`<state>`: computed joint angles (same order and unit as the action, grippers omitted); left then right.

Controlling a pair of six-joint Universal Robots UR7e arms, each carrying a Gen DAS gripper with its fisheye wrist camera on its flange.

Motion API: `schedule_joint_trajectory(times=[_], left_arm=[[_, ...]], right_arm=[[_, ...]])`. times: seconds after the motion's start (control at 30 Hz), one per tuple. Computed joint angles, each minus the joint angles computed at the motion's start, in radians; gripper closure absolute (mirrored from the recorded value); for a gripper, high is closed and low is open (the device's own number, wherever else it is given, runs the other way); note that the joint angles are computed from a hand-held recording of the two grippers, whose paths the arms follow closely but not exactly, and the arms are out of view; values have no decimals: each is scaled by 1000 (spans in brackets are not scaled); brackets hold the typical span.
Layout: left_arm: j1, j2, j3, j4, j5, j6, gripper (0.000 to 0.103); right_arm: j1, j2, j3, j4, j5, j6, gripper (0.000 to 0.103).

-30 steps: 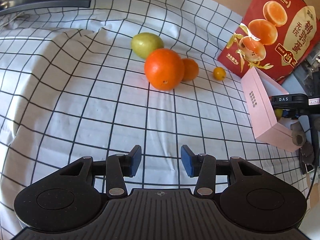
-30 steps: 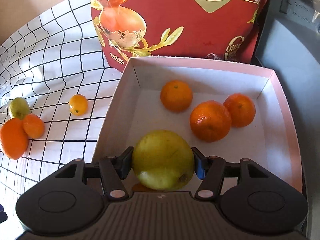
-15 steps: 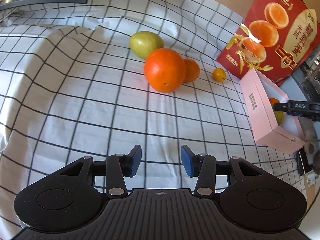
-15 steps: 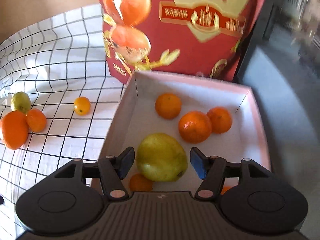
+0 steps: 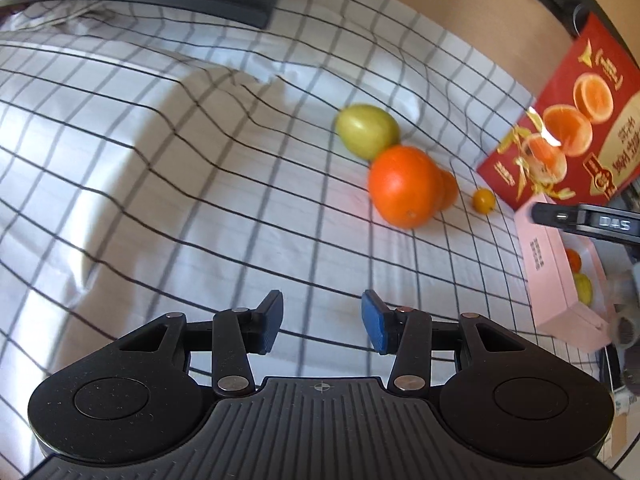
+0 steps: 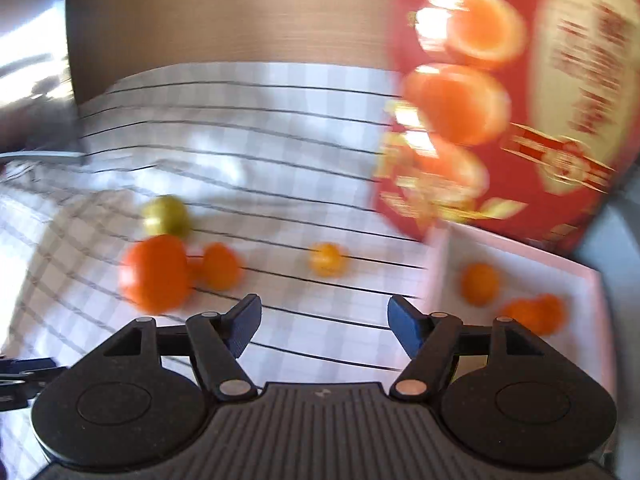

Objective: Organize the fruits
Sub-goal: 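Reach to another yellow-green pear and grasp it with the right tool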

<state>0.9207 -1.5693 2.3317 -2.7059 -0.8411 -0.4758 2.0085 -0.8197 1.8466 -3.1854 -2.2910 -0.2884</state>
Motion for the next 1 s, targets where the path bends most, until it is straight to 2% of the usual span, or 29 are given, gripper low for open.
schedule_joint_trajectory(times=[0.27, 0.5, 0.6, 0.67, 0.73, 0.83, 0.97, 1.0], left_arm=[[45, -73, 39, -42, -50, 16, 55], [92, -115, 51, -33, -97, 22, 55], [101, -131, 48, -25, -108, 35, 55], [101, -143, 46, -20, -108, 47, 55], [102, -156, 44, -18, -107, 61, 55], [106, -178, 43, -11, -110, 77, 55], [128, -194, 45, -1, -121, 82, 55], [136, -194, 43, 2, -126, 80, 55]], right_arm=[[64, 189, -197, 129, 70, -52, 32], [72, 343, -371, 133, 17, -102, 31], [72, 379, -455, 166, 32, -110, 30], [67, 405, -547, 293, 60, -82, 22], [54, 437, -655, 470, 80, -45, 22], [39, 511, -821, 685, 49, -6, 22], [21, 563, -939, 852, 33, 72, 24], [19, 569, -949, 868, 28, 78, 29]])
